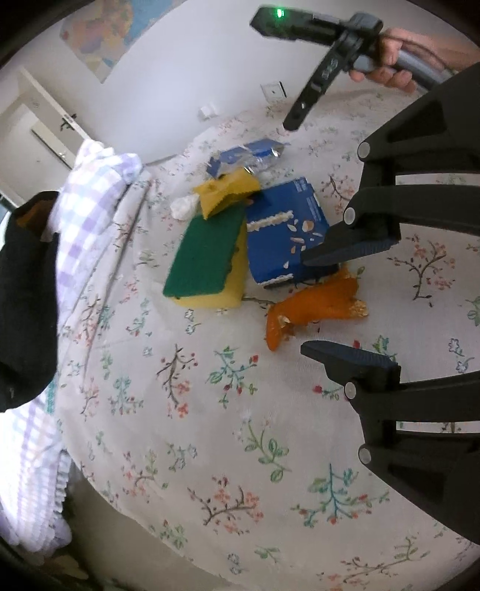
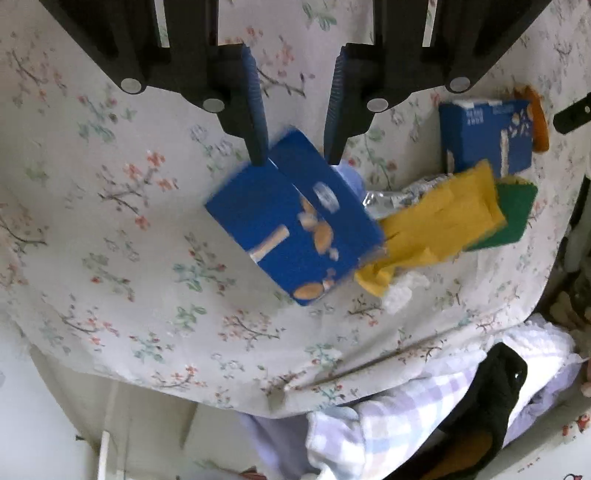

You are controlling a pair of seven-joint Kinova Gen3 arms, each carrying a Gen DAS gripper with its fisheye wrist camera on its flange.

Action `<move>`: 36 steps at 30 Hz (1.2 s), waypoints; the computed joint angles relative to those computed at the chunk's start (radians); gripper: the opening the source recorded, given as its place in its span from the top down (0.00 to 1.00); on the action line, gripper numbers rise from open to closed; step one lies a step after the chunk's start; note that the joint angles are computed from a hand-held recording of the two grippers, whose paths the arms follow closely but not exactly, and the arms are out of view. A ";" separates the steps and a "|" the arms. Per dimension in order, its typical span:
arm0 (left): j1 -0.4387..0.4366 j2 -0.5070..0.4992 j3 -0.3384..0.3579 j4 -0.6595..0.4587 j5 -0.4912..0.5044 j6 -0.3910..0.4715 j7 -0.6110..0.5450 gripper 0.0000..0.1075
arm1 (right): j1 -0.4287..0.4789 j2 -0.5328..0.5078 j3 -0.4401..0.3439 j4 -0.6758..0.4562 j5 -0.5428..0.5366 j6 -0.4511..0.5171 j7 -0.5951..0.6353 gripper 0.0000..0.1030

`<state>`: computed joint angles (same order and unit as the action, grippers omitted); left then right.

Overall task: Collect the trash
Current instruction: 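Grasp the orange plastic piece with the left tool while the right grasps the blue box, then carry both items to the wastebasket and open both tools over it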

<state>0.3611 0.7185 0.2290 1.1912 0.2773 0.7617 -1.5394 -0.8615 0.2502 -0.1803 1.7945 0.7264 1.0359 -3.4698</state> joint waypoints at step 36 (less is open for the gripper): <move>-0.191 -0.186 -0.032 0.209 0.022 -0.046 -0.139 0.89 | 0.122 -0.005 0.086 0.001 -0.107 -0.147 0.143 0.68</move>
